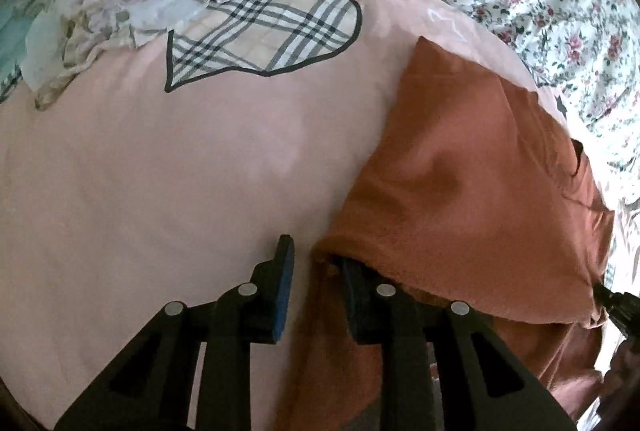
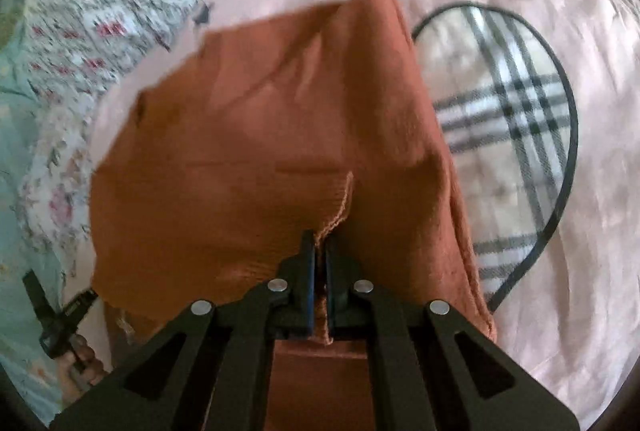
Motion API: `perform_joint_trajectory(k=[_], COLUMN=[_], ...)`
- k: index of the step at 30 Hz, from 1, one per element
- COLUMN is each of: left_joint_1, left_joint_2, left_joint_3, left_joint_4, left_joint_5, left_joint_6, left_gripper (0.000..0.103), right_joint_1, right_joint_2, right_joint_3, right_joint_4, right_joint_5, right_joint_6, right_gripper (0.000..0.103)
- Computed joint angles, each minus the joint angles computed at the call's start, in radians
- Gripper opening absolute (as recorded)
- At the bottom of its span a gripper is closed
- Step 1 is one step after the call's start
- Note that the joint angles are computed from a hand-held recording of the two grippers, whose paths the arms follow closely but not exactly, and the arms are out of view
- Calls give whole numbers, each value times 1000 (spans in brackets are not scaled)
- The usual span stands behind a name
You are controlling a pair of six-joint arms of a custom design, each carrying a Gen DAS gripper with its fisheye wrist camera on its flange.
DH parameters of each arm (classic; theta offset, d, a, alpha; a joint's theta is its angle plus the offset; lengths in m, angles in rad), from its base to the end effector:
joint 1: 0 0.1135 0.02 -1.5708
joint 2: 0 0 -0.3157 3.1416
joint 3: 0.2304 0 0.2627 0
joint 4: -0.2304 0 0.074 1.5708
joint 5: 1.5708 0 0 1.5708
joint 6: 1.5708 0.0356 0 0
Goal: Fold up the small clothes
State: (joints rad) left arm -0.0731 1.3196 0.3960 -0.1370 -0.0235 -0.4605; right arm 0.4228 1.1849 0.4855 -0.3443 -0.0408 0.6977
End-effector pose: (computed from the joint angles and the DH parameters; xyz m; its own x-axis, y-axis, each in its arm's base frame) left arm 0.1967 -0.0136 0.1558 -0.8070 -0.3864 -0.4466 -0.3316 0.9223 -0.1987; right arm 0.1732 0.0795 0.1925 -0.8794 0.3082 -0.3628 0.1779 0.9196 0.3502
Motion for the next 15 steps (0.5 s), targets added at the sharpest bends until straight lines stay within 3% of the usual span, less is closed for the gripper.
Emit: perform_joint_trajectory(k=[1,3,4,5,6,7,10,11,15], left_joint_1=[-3,-9,-14,-12,-12,-13,-19,-23,-7], left_joint_2=[0,2,2,-11,-10,-11,4,5,6], left_joint_3=[1,1,2,-4,-5,-7,4,6,10], left_joint_4=[-3,-6,-9,-15,-13,-11,-10,-13,-21], left_joint_5=[-1,-6,-8,-8,-7,-7,-9,-10,13], left_joint_6=[3,11,11,12,10,4,-12,-15,-14], left_gripper=[25,25,25,25,26,26,26,26,26], right_joint_1=[52,120,151,161,161,158,187,211,258], right_joint_2=[-22,-65,-69,-49,4,75,367,450,787], right_joint_3=[43,87,116,141,181,224,430,503,885], right_joint_4=[-74,-103,-78,-51,-9,43,176,195,94], right_joint_5=[82,152,146,112,39,-46,-258,-281,-351], right_joint_6=[30,50,43,26,-7,-39,-115,-119,-202], right_gripper=[7,8,16,24,44,56,57,57,64])
